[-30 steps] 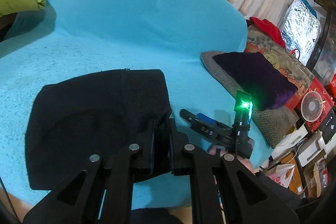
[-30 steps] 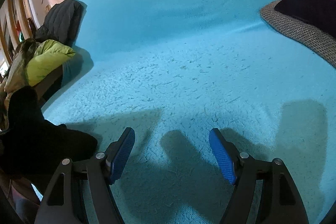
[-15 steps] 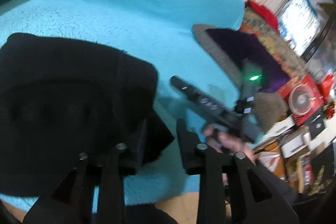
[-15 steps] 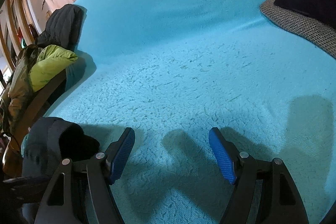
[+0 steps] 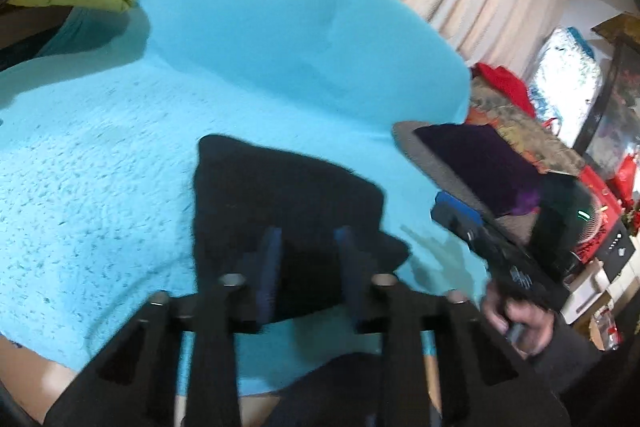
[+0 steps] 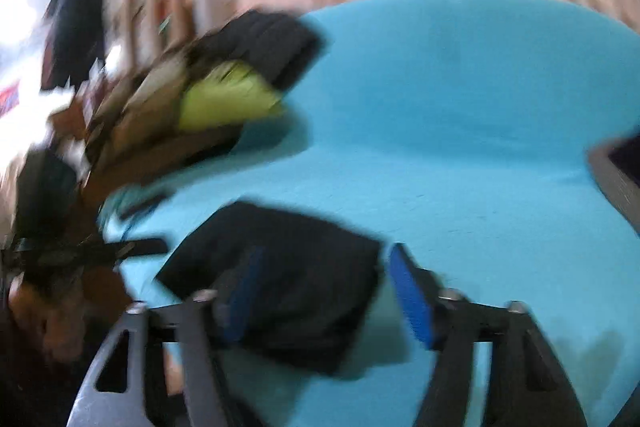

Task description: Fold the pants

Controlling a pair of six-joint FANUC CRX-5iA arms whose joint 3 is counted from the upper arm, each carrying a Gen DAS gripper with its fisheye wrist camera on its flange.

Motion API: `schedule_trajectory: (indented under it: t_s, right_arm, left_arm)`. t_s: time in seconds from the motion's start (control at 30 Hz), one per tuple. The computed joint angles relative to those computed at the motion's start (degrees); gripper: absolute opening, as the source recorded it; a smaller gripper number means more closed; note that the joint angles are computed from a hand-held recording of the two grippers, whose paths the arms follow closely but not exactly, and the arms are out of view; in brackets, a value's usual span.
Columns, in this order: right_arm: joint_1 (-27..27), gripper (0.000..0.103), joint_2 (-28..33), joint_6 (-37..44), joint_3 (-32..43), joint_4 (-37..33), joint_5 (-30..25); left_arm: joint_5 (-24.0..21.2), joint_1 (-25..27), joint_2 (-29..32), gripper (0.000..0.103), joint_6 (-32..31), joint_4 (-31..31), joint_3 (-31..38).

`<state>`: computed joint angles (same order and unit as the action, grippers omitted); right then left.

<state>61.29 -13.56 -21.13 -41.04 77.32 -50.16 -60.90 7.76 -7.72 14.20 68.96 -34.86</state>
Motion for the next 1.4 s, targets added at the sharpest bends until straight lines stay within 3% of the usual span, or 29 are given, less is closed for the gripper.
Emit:
schedule_trajectory:
  t_s: [0.07, 0.17, 0.23, 0.27, 0.37, 0.5, 0.57, 0.67, 0.77, 0.83, 0.9, 1.03, 1.13, 1.17, 1.2, 1.23, 1.27, 1.3, 1.33, 1.4]
  right_arm:
    - [1.24, 0.010, 3.11, 7.12, 3.89, -7.43, -0.85]
    - [0.57, 0.005, 4.84, 10.54, 6.00, -14.47, 0.24]
    - [-0.29, 0.003, 6.24, 13.67, 6.70, -18.83, 1.50]
    - [-0.56, 0.000, 6.18, 12.76, 5.49, -17.43, 1.80]
    - [-1.62, 0.000, 5.87, 9.68, 3.25, -13.85, 2.68]
    - [-0.71, 0.000, 5.13, 6.96, 2.49, -13.00, 2.01]
    - [-0.87, 0.000, 3.28, 6.90, 2.88, -14.91, 3.06]
    - [-2.09, 0.007, 2.07, 4.21, 3.31, -9.90, 1.52]
    - [-5.20, 0.008, 3.81, 4.49, 6.74, -10.34, 1.23]
    - [-7.62, 0.007, 6.71, 8.50, 10.25, -16.73, 2.94]
    - [-9.82, 0.005, 10.79, 13.01, 12.41, -24.79, 4.81]
    - [-11.40, 0.002, 8.25, 5.53, 6.80, -19.04, 9.69]
    - [-11.83, 0.006, 5.63, 6.58, 6.26, -20.74, 11.71]
    - [-11.97, 0.013, 4.29, 4.56, 5.09, -18.96, 12.37]
    - [-12.19, 0.027, 2.25, -0.41, 2.95, -14.19, 13.16]
    - [-12.35, 0.037, 0.03, -5.97, 0.32, -8.73, 13.27]
    - [-12.20, 0.055, -1.10, -9.20, -1.05, -5.90, 12.88]
    - [-12.15, 0.062, -2.69, -12.34, -2.87, -3.59, 13.23]
    - [-12.57, 0.062, -3.38, -13.70, -3.77, -2.96, 14.94]
    - [-15.09, 0.062, -4.07, -15.59, -5.71, -3.85, 22.87]
  left_arm:
    - [0.39, -0.58, 0.94, 0.011, 1.81, -1.55, 0.66]
    - [2.79, -1.42, 1.82, 0.002, 4.67, -5.63, 1.39]
    - [3.80, -1.82, 3.36, 0.001, 7.30, -7.14, 1.69]
    - [4.07, -2.10, 3.84, 0.001, 6.23, -5.58, 0.64]
    - [7.48, -3.84, 2.62, 0.001, 1.66, -2.12, -2.07]
    - [4.01, -2.57, 3.55, 0.000, 4.46, -2.16, -0.62]
    - [4.81, -2.96, 2.05, 0.001, 3.34, -1.62, 0.02]
    - [7.84, -5.21, 2.59, 0.001, 2.10, 1.54, 2.91]
    - [11.00, -8.19, 6.79, 0.001, 10.13, -3.43, 9.84]
    - [12.69, -9.40, 10.20, 0.001, 18.93, -12.22, 14.75]
    - [11.67, -10.02, 14.09, 0.001, 26.57, -21.15, 18.94]
    - [13.14, -10.47, 13.94, 0.001, 25.50, -19.93, 17.57]
    - [10.51, -8.86, 13.68, 0.001, 23.08, -16.54, 17.09]
    - [9.43, -7.88, 13.27, 0.002, 21.14, -13.83, 16.12]
    - [8.73, -6.90, 12.21, 0.006, 19.03, -10.61, 14.49]
    - [8.50, -6.13, 11.28, 0.022, 17.21, -8.28, 13.10]
    - [8.46, -5.19, 10.10, 0.031, 14.70, -5.32, 11.17]
    - [8.68, -4.60, 9.38, 0.053, 13.47, -3.53, 9.86]
    - [8.38, -3.74, 8.91, 0.060, 12.65, -1.88, 8.54]
    - [5.54, -2.39, 10.18, 0.060, 13.84, -2.04, 8.55]
